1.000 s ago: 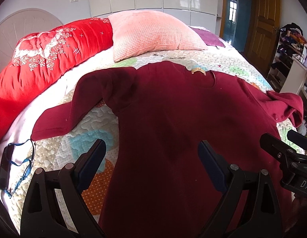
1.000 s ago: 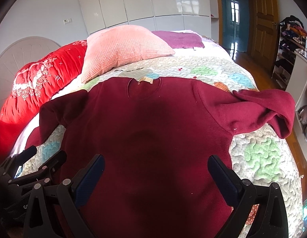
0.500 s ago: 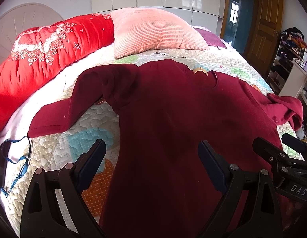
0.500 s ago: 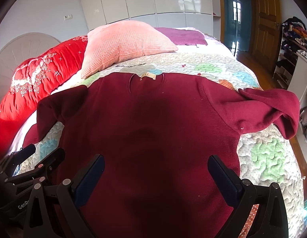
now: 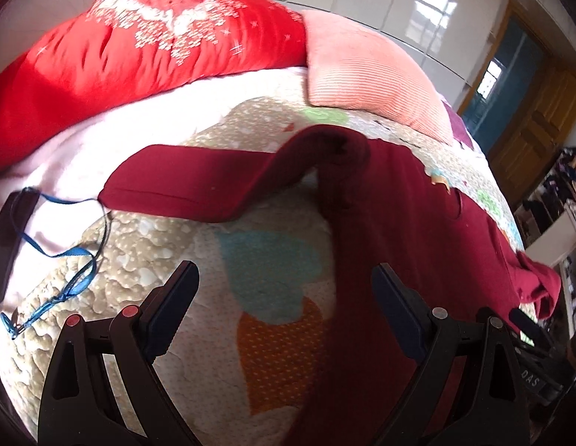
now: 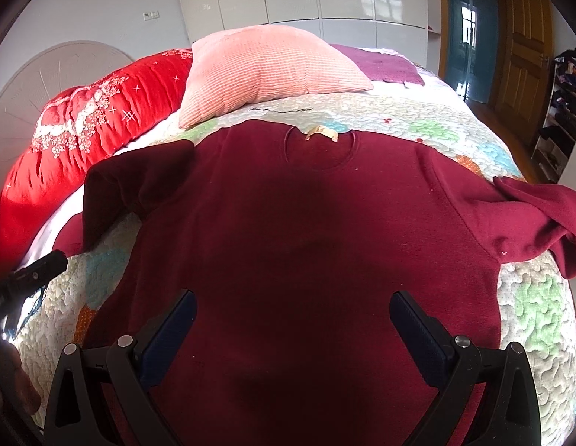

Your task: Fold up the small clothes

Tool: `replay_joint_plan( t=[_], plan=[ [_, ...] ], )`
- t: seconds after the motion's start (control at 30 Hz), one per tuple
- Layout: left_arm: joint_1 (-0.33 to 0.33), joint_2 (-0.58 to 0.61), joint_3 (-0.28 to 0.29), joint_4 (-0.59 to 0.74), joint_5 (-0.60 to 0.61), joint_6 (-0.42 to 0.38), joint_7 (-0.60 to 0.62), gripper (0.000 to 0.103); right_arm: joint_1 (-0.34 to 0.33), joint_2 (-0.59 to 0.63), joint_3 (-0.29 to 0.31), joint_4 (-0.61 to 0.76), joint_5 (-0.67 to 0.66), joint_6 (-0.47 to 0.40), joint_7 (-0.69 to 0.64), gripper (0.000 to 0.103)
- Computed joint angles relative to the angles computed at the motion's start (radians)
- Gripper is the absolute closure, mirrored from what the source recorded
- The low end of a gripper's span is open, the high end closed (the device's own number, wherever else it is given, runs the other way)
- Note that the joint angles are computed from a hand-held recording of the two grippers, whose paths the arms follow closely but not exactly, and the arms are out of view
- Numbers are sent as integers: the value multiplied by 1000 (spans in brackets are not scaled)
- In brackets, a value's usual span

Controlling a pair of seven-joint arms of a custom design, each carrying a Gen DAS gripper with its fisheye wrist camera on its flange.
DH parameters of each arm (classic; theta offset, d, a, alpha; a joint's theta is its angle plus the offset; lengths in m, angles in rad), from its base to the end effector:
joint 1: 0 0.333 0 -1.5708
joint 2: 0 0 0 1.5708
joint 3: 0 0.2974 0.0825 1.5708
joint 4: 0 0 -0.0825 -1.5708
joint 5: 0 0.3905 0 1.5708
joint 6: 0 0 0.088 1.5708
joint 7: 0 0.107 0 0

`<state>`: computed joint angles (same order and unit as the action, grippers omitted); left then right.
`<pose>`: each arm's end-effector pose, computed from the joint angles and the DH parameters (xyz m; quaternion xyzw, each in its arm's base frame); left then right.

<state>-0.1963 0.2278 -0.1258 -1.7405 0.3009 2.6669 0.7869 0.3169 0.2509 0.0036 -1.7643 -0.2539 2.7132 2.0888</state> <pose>0.6397 -0.2153 0.5038 -0.7407 0.5709 -0.3088 0.1732 0.6402 0.2217 0.4808 -0.6606 0.6639 -0.2040 0.2851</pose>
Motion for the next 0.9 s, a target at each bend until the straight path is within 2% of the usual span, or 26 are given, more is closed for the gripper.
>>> replay_joint_plan(
  t=[0.17, 0.3, 0.47, 0.57, 0.63, 0.73, 0.9],
  plan=[
    [71, 10, 1, -34, -164, 85, -26, 10, 1, 31, 15, 38, 31, -19, -47, 0],
    [104, 46, 11, -24, -259, 136, -79, 13, -1, 44, 19, 51, 61, -26, -70, 0],
    [119, 147, 22, 81, -301, 117, -96, 23, 3, 64, 17, 77, 75, -42, -90, 0],
    [104, 191, 47, 137, -253, 100, -93, 46, 7, 82, 13, 99, 79, -56, -91, 0],
    [96, 224, 61, 188, -222, 71, -87, 88, 7, 99, 13, 119, 86, -65, -92, 0],
    [115, 246, 50, 229, -236, 53, -67, 93, 4, 125, 19, 154, 109, -75, -105, 0],
    [65, 242, 136, 295, -78, 89, -89, 97, 11, 189, 27, 246, 131, -62, -143, 0]
  ],
)
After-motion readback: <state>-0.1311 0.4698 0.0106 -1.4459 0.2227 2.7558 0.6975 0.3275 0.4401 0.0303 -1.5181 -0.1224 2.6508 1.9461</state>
